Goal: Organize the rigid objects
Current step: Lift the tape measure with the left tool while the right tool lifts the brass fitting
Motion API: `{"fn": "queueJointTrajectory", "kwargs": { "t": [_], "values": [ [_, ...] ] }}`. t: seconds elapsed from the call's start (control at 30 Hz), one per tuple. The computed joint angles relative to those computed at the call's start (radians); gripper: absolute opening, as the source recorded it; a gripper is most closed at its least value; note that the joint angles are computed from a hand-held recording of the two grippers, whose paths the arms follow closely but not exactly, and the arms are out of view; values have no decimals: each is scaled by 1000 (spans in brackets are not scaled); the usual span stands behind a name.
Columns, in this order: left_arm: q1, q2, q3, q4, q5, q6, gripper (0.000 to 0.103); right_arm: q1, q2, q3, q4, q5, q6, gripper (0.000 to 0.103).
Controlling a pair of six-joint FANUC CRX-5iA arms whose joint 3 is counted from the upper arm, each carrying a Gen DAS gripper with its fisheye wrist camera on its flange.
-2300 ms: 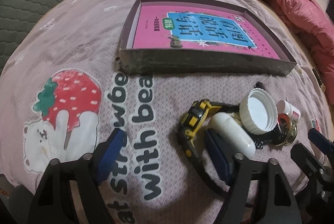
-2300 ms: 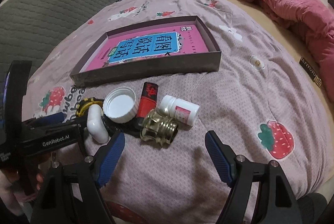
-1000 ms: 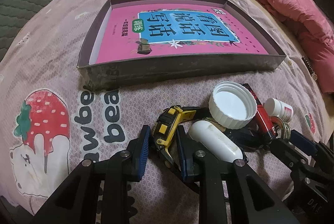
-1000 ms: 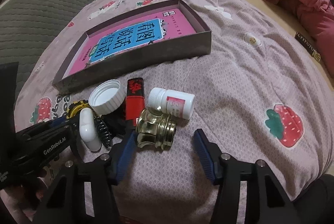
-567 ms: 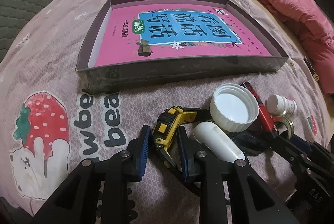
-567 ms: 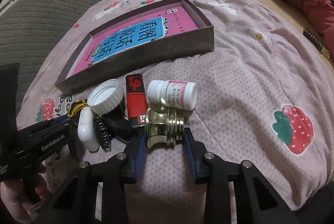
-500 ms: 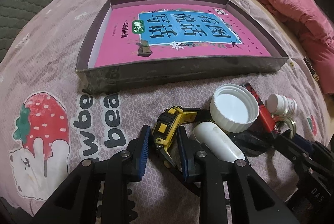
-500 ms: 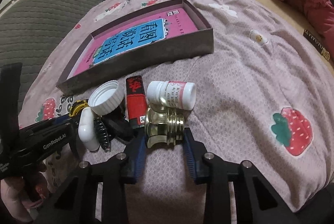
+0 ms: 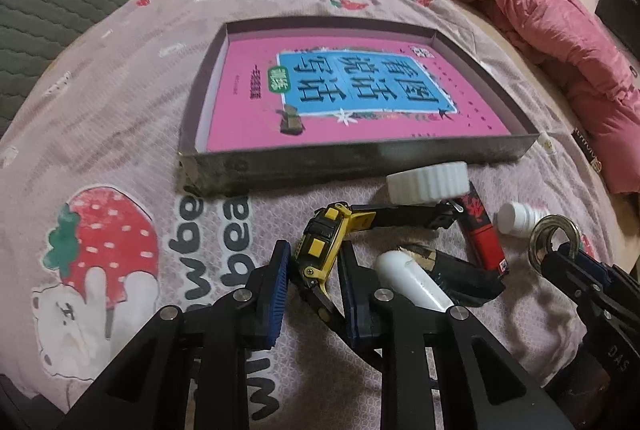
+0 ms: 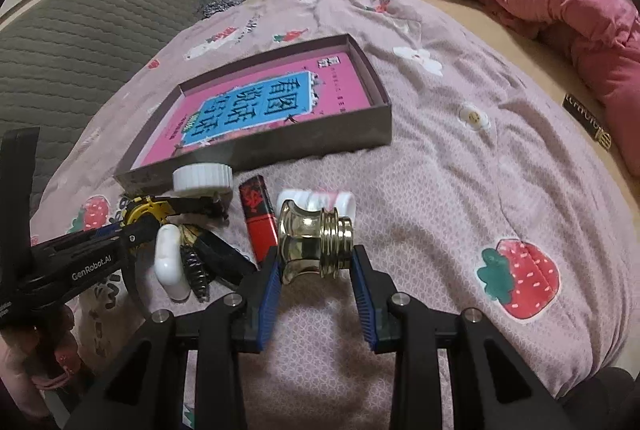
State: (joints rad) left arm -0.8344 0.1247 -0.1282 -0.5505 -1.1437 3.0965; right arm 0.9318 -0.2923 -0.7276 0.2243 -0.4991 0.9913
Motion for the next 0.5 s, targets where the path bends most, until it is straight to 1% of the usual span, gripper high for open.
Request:
{"fn": "queueJointTrajectory", "kwargs": {
  "t": [0.3, 0.5],
  "values": [
    [-22, -25, 6, -31, -34, 35, 24, 23, -27, -18, 36, 14, -10, 34],
    [-39, -43, 6, -40, -49, 47, 24, 33, -41, -20, 16, 24, 21, 34]
  ]
}}
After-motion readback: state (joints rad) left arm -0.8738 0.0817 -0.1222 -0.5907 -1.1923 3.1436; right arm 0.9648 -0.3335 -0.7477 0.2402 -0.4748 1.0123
